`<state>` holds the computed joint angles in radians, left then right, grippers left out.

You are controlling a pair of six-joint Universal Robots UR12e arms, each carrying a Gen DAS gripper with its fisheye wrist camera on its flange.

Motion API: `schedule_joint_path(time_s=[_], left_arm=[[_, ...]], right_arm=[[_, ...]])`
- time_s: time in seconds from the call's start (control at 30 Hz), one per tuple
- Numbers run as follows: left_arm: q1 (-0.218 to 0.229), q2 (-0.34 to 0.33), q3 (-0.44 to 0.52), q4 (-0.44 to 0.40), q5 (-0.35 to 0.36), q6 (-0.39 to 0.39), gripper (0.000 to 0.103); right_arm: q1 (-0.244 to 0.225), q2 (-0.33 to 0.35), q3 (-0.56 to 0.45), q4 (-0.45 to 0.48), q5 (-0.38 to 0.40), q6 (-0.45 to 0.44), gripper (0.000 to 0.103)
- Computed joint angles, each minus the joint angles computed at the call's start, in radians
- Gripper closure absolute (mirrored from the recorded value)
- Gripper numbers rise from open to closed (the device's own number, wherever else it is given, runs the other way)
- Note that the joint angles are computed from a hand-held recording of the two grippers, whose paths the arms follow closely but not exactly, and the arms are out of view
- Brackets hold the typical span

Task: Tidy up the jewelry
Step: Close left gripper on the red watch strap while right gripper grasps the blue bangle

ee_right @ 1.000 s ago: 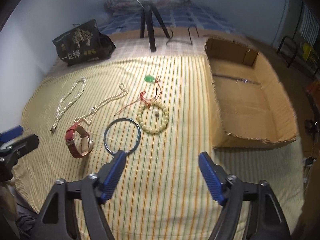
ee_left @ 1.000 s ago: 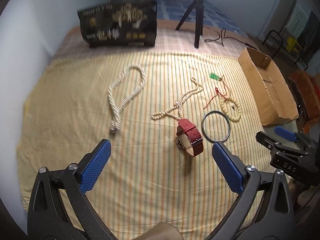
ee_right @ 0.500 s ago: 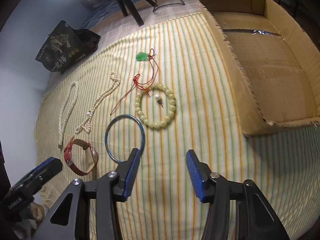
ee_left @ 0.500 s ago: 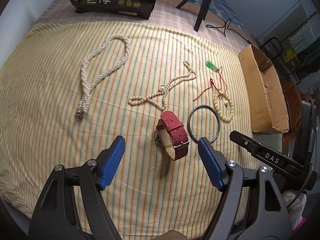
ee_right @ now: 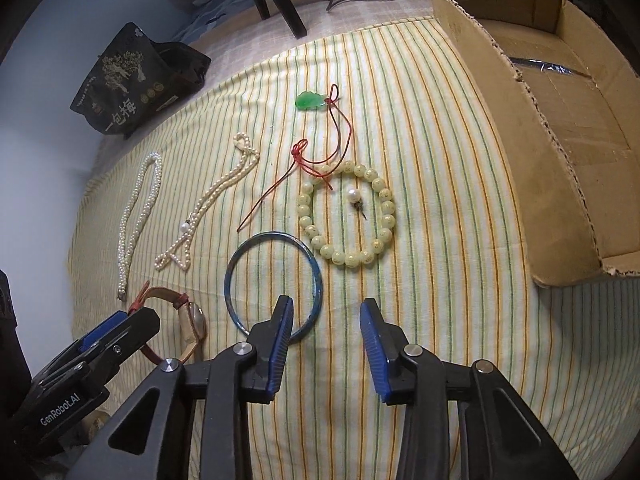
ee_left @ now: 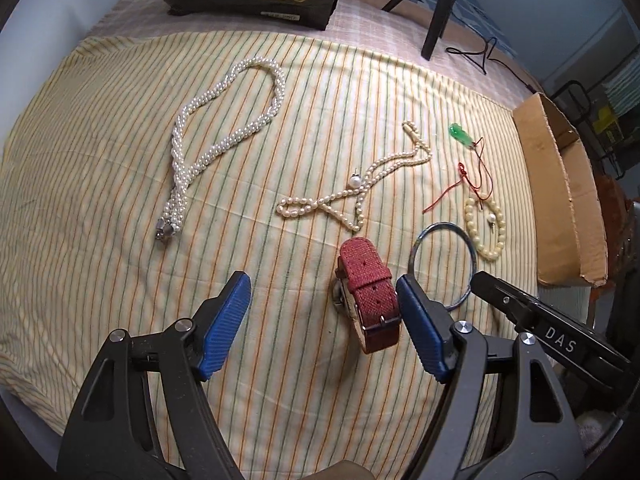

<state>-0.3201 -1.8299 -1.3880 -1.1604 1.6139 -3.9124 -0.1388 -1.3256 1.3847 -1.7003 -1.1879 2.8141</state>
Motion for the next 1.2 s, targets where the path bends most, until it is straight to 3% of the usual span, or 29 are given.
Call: schedule_joint_path(time_s=[0.13, 0.2, 0.27, 0.43, 0.6, 0.77, 0.87, 1.2], left_arm=[[-0.002, -0.001, -0.006, 0.015, -0.015, 0.013, 0.028], [-0.005, -0.007, 0.002, 0.002, -0.018, 0.031, 0.039], [-0.006, -0.011, 0.005, -0.003, -0.031, 0.040, 0.042], [-0.011, -0.018, 0.012, -0.006, -0.036, 0.072, 0.068], [-0.011, -0.017, 0.010, 0.010, -0.038, 0.083, 0.084], [-0.012, -0.011, 0.002, 0.020, -0.032, 0.099, 0.084], [-0.012, -0.002, -0.005, 0.025, -0.025, 0.107, 0.084], [-0.003, 0.034, -0.034, 0.059, 0.010, 0.099, 0.085]], right_arm=[[0.005, 0.004, 0.000, -0.008, -0.008, -0.002, 0.066], [0.007, 0.005, 0.000, -0.013, -0.011, -0.002, 0.066], [0.008, 0.004, 0.002, -0.018, -0.016, -0.004, 0.067], [0.016, 0.003, 0.005, -0.025, -0.027, -0.021, 0.073], [0.024, -0.004, 0.019, -0.056, -0.058, -0.046, 0.080], [0.035, -0.013, 0.038, -0.094, -0.083, -0.068, 0.096], [0.032, -0.016, 0.039, -0.087, -0.057, -0.064, 0.100], [0.020, -0.033, 0.034, -0.108, 0.035, -0.074, 0.102]])
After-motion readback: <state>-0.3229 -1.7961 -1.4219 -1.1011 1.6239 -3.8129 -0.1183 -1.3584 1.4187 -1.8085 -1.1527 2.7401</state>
